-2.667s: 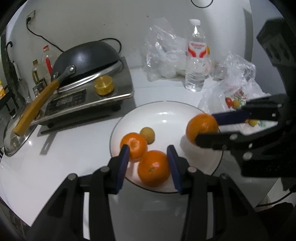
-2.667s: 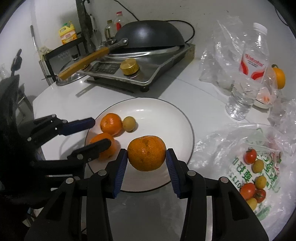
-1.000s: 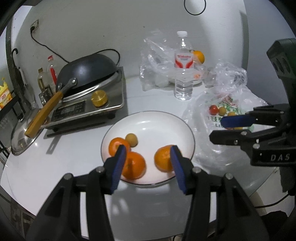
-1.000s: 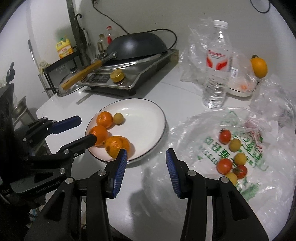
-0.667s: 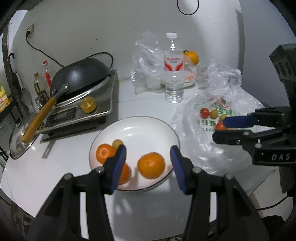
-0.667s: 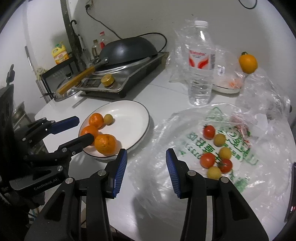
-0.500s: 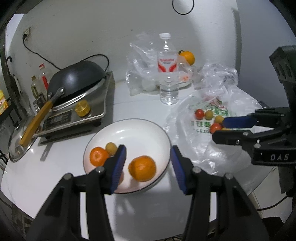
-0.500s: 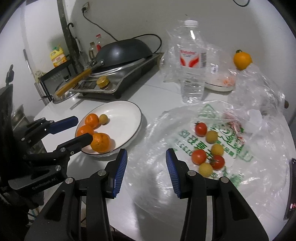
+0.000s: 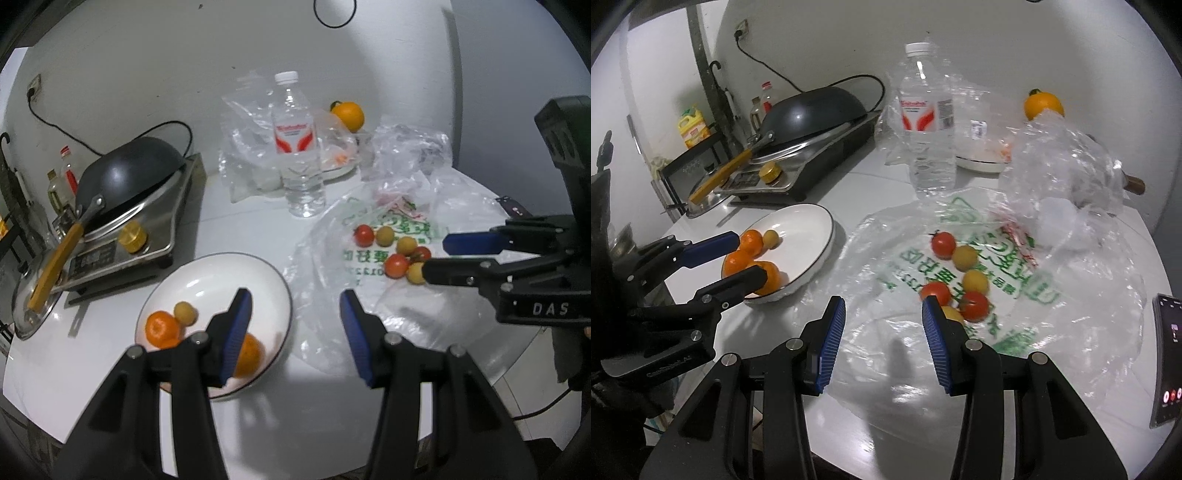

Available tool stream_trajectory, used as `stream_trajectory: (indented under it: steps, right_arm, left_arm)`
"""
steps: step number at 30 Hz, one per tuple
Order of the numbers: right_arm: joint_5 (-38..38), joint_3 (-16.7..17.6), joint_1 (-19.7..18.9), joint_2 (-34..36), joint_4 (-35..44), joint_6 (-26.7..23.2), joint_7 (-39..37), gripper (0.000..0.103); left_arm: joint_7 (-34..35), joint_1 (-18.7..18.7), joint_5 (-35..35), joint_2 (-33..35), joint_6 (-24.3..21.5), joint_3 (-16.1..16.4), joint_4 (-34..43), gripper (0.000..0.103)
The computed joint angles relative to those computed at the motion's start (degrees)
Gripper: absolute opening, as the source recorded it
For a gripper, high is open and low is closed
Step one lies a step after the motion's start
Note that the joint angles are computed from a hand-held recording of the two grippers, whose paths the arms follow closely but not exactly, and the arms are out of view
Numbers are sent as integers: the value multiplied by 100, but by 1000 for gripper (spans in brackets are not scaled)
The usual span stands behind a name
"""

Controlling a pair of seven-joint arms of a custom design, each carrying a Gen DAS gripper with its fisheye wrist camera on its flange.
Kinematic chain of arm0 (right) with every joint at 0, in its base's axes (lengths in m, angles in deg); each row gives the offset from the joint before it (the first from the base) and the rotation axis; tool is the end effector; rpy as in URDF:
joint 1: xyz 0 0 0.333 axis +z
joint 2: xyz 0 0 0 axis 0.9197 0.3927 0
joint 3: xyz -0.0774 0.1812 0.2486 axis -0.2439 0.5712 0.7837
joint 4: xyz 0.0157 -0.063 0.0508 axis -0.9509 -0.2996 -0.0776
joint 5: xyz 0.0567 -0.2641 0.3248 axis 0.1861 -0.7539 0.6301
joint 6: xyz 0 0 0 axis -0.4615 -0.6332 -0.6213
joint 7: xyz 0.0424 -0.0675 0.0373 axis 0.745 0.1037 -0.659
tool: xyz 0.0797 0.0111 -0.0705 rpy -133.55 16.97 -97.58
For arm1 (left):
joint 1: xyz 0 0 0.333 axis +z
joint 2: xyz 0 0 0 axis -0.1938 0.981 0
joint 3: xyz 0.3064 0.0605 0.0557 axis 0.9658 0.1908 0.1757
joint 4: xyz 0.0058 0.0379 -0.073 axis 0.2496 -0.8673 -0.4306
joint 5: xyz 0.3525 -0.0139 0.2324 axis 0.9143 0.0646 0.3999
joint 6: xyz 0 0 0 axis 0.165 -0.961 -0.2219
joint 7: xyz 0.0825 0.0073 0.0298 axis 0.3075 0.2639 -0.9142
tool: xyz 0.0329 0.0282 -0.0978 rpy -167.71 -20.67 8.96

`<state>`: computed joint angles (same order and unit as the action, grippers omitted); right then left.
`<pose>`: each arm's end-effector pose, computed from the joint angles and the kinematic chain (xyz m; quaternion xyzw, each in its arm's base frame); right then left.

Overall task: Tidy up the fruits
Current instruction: 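Move both open tools from the plate back over the bag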

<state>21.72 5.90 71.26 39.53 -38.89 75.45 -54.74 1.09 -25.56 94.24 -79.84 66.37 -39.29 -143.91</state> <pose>0.5718 0.0217 0.3677 -0.8185 0.4087 -0.0936 0.3929 0.4875 -0.2882 0.3730 -0.6226 0.6490 -0.2583 0.3528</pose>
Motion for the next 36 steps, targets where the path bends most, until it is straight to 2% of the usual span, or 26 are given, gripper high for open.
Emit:
stream_trajectory:
  steps: [14,20,32,36]
  right_arm:
    - [-133,-24,-208,316,201,80,130,45]
    - [-440,63,-235,596,392,170,412,35]
    - [-1084,270,-278,1063,757,377,1050,32]
    - [-1243,328,-271,1157,831,471,1203,27]
  left_arm:
    - [227,-173,-69,387,85,53,377,51]
    - [300,-200,-79,536,198,124,503,51]
    - [289,-170,-37,679,419,258,596,51]
    - [304,-153,-37,710,476,281,609,51]
